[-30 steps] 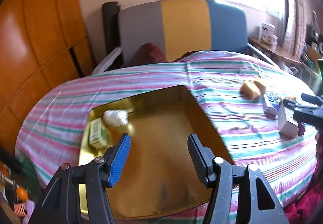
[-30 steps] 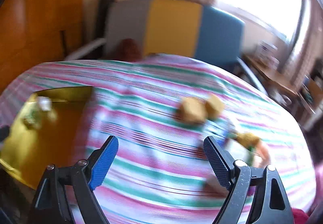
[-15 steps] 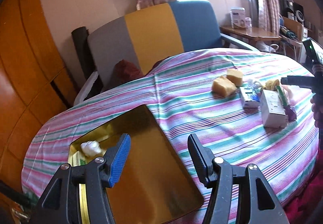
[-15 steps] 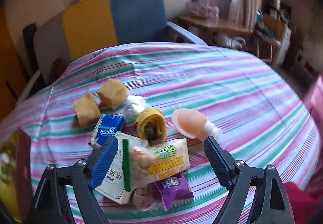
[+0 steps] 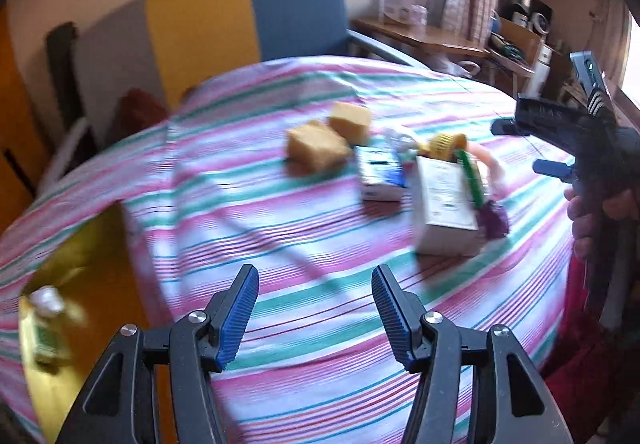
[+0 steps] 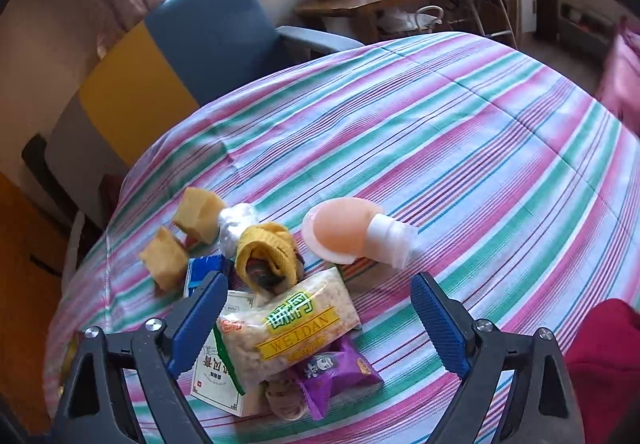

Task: Organize objects
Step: 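Move both tools back toward the remaining items on the cloth, then grasp the white boxed product with the left tool, then carry the white box into the tray with the left tool while the right tool grasps the white rope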

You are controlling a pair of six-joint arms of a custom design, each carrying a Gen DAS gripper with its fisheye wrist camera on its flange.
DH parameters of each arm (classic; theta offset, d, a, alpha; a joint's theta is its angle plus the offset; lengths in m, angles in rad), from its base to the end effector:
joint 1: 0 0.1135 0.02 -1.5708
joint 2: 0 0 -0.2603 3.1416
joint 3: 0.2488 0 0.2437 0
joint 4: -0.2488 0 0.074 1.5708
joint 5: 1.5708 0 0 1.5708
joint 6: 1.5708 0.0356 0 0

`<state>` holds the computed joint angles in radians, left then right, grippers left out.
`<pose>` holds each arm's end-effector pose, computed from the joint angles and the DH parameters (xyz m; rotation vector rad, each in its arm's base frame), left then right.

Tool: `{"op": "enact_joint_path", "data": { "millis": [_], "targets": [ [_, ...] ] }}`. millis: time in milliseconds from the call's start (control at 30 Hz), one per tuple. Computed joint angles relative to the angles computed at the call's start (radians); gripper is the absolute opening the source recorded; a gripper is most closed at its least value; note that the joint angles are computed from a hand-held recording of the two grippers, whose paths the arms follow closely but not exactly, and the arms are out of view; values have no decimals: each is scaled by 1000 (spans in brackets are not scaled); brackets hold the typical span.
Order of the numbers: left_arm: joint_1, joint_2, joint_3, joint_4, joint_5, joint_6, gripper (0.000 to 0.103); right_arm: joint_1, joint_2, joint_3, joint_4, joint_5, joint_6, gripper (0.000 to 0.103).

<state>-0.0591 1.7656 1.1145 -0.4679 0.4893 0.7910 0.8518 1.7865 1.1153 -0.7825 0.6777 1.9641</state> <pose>0.3391 -0.0368 0.1786 1.1736 2.2414 -0.3811 0.2209 0.2185 0.1668 1.3391 2.0581 0.0017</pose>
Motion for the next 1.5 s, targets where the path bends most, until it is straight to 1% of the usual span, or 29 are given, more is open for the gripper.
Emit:
{"op": "enact_joint_path", "data": {
  "millis": [100, 167, 233, 267, 333, 367, 433, 500, 567, 600, 633, 667, 700, 767, 833, 933, 1000, 1067, 1133, 1200, 1267, 1300, 1333, 1433, 1500],
  "targets": [
    [-65, 28, 16, -38, 41, -12, 59, 9, -19, -13, -4, 20, 27, 95],
    [-117, 38, 7, -11, 30, -34, 59, 11, -34, -28, 3, 28, 41, 95],
    [-162, 65, 23, -23, 47, -41, 59, 14, -52, -47, 15, 39, 54, 95],
    [-184, 77, 29, -22, 43, -51, 60, 16, -58, -54, 18, 45, 63, 95],
    [-240, 103, 38, -14, 9, -42, 65, 19, -72, -70, 27, 52, 82, 95],
    [-264, 109, 30, 8, -11, -50, 66, 21, -82, -83, 40, 51, 87, 95],
    [-304, 128, 36, 14, -26, -43, 68, 16, -90, -97, 65, 48, 79, 95],
    [-339, 136, 18, 75, -56, -61, 69, 11, -89, -100, 77, 44, 72, 95],
    [-364, 178, 50, 67, -70, -77, 69, 8, -87, -100, 90, 42, 57, 95],
    [-370, 202, 65, 72, -72, -89, 68, 6, -86, -100, 92, 40, 52, 95],
    [-367, 226, 87, 54, -60, -94, 54, 3, -86, -101, 96, 38, 48, 95],
    [-354, 242, 109, 25, -39, -96, 54, 0, -87, -107, 102, 33, 46, 95],
    [-332, 242, 106, 24, -10, -99, 52, -5, -90, -117, 116, 26, 44, 96],
    [-296, 228, 87, 18, 11, -79, 52, -19, -97, -152, 169, 0, 30, 96],
    [-244, 211, 65, -1, 32, -45, 52, -42, -99, -187, 250, -40, -8, 96],
    [-157, 187, 38, -42, 55, 13, 52, -85, -84, -240, 418, -125, -89, 96],
    [-98, 175, 27, -75, 69, 62, 52, -108, -50, -233, 459, -172, -133, 96],
    [-36, 163, 15, -92, 80, 106, 52, -127, -10, -225, 527, -218, -200, 95],
    [18, 153, 7, -111, 85, 142, 52, -144, 20, -213, 605, -277, -309, 88],
    [66, 138, 3, -136, 98, 172, 52, -144, 52, -196, 696, -327, -408, 85],
    [97, 130, 10, -161, 118, 186, 52, -137, 50, -218, 808, -348, -454, 85],
    [115, 122, 13, -177, 131, 198, 52, -132, 45, -227, 833, -345, -463, 85],
    [122, 118, 14, -180, 140, 196, 52, -124, 39, -224, 827, -330, -468, 85],
    [152, 100, 22, -208, 168, 202, 52, -104, 34, -198, 743, -287, -453, 85],
    [173, 91, 35, -230, 187, 207, 52, -99, 59, -143, 635, -288, -443, 83]
  ]
}}
